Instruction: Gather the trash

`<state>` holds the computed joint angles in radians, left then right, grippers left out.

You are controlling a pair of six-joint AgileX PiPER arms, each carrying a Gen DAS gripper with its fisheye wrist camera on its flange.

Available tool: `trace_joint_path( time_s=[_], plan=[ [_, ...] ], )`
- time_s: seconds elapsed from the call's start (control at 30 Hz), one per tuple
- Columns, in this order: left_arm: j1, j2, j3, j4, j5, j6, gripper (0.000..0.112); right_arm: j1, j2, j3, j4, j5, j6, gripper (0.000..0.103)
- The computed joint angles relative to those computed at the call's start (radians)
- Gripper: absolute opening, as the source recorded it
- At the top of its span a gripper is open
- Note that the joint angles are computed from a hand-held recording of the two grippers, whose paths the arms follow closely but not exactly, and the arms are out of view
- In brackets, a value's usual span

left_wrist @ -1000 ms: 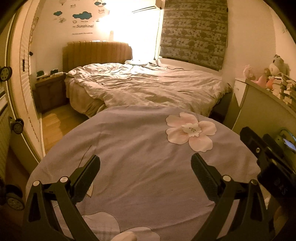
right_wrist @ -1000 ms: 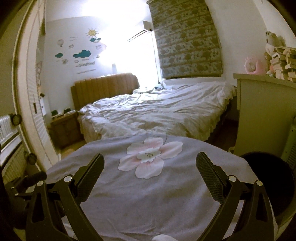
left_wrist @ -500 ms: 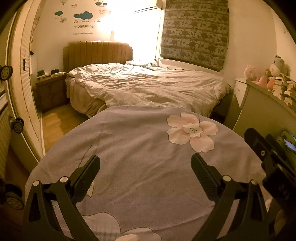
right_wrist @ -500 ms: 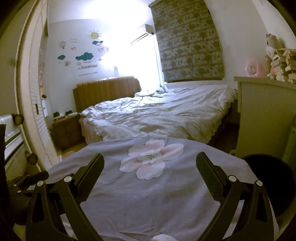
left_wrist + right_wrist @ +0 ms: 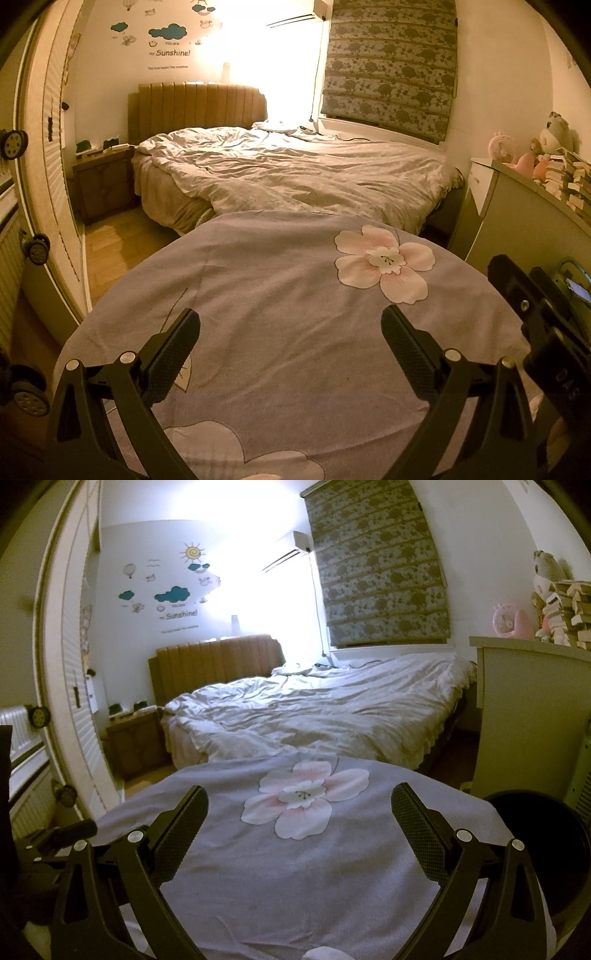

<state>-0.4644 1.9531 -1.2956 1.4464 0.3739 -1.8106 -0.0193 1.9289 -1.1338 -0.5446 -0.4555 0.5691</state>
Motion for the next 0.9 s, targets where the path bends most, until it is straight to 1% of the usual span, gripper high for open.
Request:
trace_joint_path(
  time_s=[0.9],
  plan=[
    [0.012,-0.016,0.013,-0.003,-0.003,0.002,0.097,0.008,-0.006,0.008,0.021,-0.001,-0.020,0.098]
  ],
)
